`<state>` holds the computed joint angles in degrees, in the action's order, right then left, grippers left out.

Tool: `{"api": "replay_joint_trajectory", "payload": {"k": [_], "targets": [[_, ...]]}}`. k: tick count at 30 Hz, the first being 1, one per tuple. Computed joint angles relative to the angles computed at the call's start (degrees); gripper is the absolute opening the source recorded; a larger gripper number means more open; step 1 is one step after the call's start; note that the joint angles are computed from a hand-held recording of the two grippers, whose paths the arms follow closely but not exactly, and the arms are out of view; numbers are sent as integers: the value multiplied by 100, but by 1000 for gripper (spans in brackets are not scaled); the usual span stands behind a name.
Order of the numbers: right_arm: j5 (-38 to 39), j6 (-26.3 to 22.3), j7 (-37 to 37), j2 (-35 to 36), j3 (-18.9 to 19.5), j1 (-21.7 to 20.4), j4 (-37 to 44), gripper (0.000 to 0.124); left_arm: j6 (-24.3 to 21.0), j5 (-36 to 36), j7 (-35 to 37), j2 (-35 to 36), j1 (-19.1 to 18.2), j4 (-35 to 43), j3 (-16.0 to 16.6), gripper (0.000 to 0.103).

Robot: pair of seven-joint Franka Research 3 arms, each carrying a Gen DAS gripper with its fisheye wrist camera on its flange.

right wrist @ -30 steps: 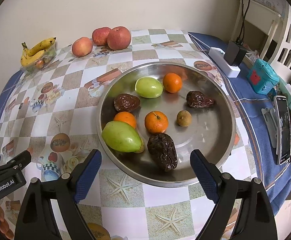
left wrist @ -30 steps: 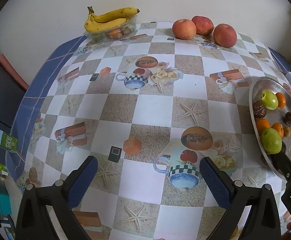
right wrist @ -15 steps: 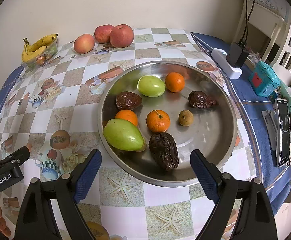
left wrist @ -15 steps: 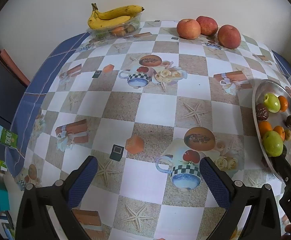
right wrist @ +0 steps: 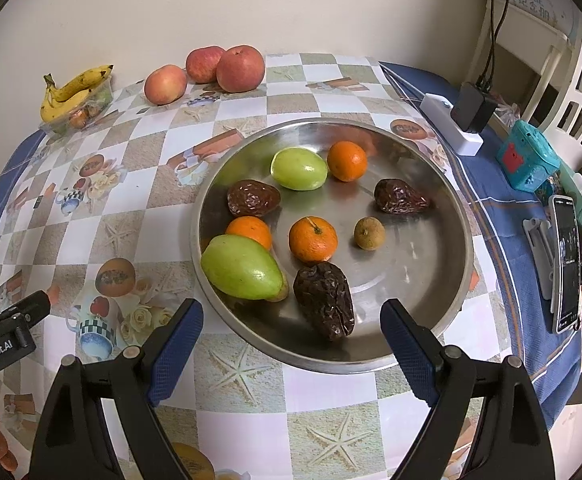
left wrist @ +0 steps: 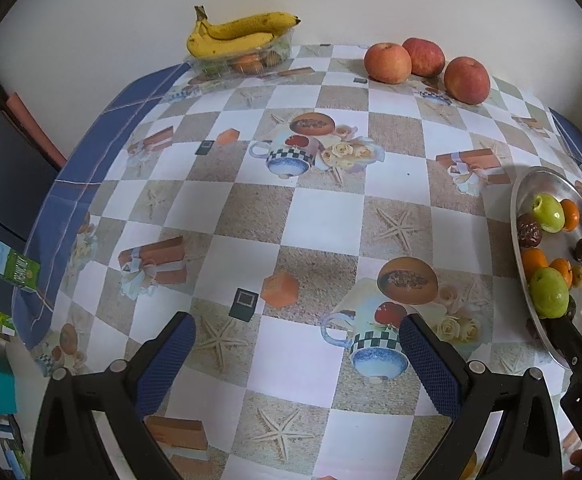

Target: Organize fruits

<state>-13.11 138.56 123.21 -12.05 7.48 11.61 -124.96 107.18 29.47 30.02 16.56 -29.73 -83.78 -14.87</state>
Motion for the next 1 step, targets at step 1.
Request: {"api": "replay_joint_trajectory", "payload": {"k": [1], "targets": [[3,2,-1,-1,-3,0,-3,91,89,-24,32,-22,22,-40,-5,103]]}}
